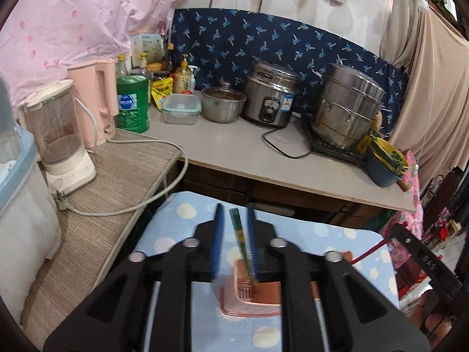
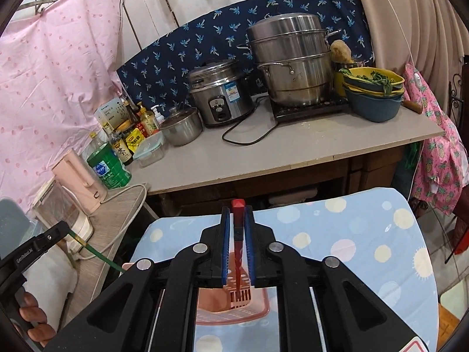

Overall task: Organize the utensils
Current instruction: 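Lower both chopsticks into the pink holder and open both tools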

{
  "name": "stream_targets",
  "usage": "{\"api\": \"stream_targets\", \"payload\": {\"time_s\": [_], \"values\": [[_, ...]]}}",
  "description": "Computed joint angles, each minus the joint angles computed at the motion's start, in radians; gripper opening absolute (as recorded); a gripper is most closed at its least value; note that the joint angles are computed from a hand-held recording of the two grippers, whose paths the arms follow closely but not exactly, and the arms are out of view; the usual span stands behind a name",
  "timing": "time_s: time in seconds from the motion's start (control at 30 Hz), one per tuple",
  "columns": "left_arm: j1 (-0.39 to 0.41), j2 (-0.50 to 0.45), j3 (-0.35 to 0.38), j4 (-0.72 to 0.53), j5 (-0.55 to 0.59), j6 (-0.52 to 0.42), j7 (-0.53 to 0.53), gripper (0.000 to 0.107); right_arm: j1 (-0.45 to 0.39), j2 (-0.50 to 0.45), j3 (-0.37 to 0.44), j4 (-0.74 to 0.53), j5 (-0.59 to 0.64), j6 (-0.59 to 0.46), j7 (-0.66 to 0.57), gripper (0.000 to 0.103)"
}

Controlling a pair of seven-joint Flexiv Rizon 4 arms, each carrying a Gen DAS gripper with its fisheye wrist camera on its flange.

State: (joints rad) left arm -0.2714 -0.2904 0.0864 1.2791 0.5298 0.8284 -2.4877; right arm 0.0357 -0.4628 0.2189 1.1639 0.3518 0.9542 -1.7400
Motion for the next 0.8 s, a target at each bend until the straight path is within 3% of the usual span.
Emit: {"api": "stream_targets", "payload": {"time_s": [0.07, 0.37, 0.47, 0.8], "values": [[-0.015, 0.012, 0.012, 0.004, 0.044, -0.001, -0.032, 0.055, -0.009, 0.007, 0.008, 0.002, 0.016, 0.001, -0.01, 0.014], [-0.026, 0.094, -0.011, 0.055, 0.129, -0.052, -0.086, 0.068, -0.047, 0.116, 0.024, 0.095, 0.102, 0.048, -0.093, 0.028], [-0.031, 0.141, -0.031, 0.097, 0.169, -0.074, -0.106, 0.07, -0.059, 0.168, 0.023, 0.145, 0.146, 0.046, -0.135, 0.028], [-0.005, 0.3, -0.134, 0.284, 0.205, -0.139, -0.152, 0.076, -0.025, 0.389, -0.038, 0.42, 0.222, 0.076, -0.276, 0.031]]}}
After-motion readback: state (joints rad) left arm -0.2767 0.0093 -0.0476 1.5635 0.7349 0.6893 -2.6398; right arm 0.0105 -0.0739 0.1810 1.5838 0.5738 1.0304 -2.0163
